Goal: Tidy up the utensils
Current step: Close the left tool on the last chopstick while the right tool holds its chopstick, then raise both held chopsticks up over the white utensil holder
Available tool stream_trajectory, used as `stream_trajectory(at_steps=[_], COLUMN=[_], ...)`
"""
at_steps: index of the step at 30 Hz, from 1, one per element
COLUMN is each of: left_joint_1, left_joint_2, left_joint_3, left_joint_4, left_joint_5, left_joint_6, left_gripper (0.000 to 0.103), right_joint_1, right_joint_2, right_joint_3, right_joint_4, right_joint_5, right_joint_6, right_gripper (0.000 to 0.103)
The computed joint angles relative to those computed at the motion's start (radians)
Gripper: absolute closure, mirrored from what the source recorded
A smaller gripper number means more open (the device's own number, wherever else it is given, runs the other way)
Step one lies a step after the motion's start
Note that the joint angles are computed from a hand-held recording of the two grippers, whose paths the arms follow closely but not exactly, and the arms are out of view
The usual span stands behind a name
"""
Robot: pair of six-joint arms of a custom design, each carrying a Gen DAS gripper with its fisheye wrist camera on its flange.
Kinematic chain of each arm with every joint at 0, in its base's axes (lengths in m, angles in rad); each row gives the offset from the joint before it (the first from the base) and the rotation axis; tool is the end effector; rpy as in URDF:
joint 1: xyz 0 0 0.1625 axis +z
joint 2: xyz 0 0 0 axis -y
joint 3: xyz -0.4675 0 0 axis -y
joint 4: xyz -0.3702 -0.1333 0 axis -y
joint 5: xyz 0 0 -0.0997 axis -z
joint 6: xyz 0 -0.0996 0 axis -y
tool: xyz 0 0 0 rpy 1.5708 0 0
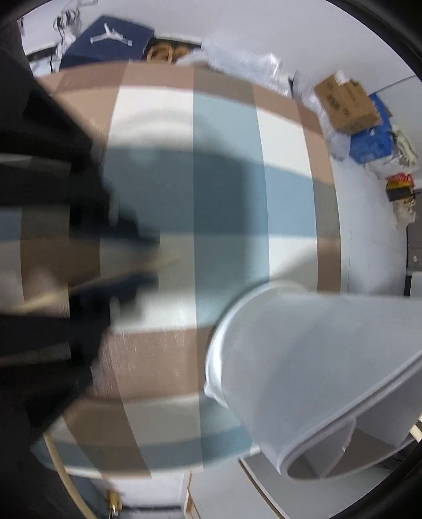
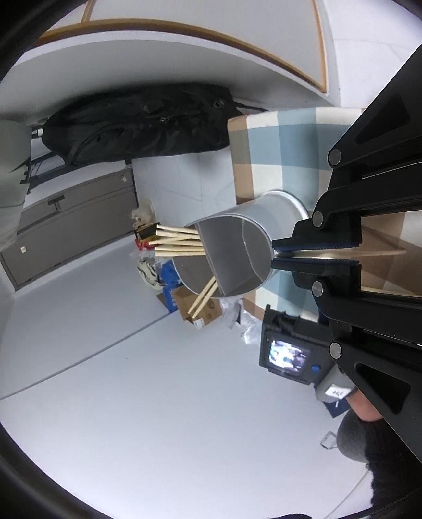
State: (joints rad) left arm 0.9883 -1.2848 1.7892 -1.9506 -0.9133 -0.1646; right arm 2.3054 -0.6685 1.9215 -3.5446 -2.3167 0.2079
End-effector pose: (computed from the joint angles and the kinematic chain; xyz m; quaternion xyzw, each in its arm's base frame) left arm -0.1377 -0.5620 0.3415 0.2156 0.9199 -0.0627 0.3215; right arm 0.4548 -0.4055 0.1114 0.1028 -0.8748 0.4474 0.1547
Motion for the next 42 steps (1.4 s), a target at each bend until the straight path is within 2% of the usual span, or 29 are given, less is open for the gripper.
stream_trajectory(at_steps=[2,5,10,15,20,24,33,35,42], left_joint_1=[-0.005,-0.025,-0.056,-0.107,-0.146,-0.120,-0.152,-0.164,-0.181], left_joint_2=[-0.010,-0.040,-0.104,-0.166,-0.203,-0.171,-0.179,-0.178,-0.147], left_joint_3=[0.014,0.057,0.096,0.137,0.144,0.095,0.069,0.040,-0.070], left_joint_4=[-0.030,-0.125,-0.245,-0.384,-0.467,-0.517,-0.527,-0.482,-0.455], left_joint_5=[0.004,0.011,-0.012,-0.005,-0.041,-0.086,-0.115,-0.115,-0.147], left_joint_6=[0.002,0.063,0.108,0.160,0.211,0.295,0.346,0.343,0.345], left_gripper=[0.102,0.102,0.102,0.102,0.102,0.102,0.102,0.102,0.102], right_joint_1=[-0.002,-0.003,0.000,0.010,0.028,0.038,0.052,0.056,0.059], right_joint_2=[-0.003,-0.007,0.002,0.011,0.025,0.031,0.030,0.029,0.019], right_joint_3=[0.006,0.012,0.003,-0.015,-0.046,-0.073,-0.146,-0.172,-0.290], right_joint_4=[-0.004,-0.016,-0.034,-0.045,-0.067,-0.068,-0.059,-0.045,0.007], right_joint_5=[0.001,0.002,-0.003,-0.015,-0.037,-0.043,-0.050,-0.051,-0.056], right_joint_6=[0.008,0.014,-0.007,-0.031,-0.078,-0.102,-0.153,-0.174,-0.267], right_gripper=[0.100,0.100,0.100,0.100,0.100,0.100,0.100,0.100,0.100])
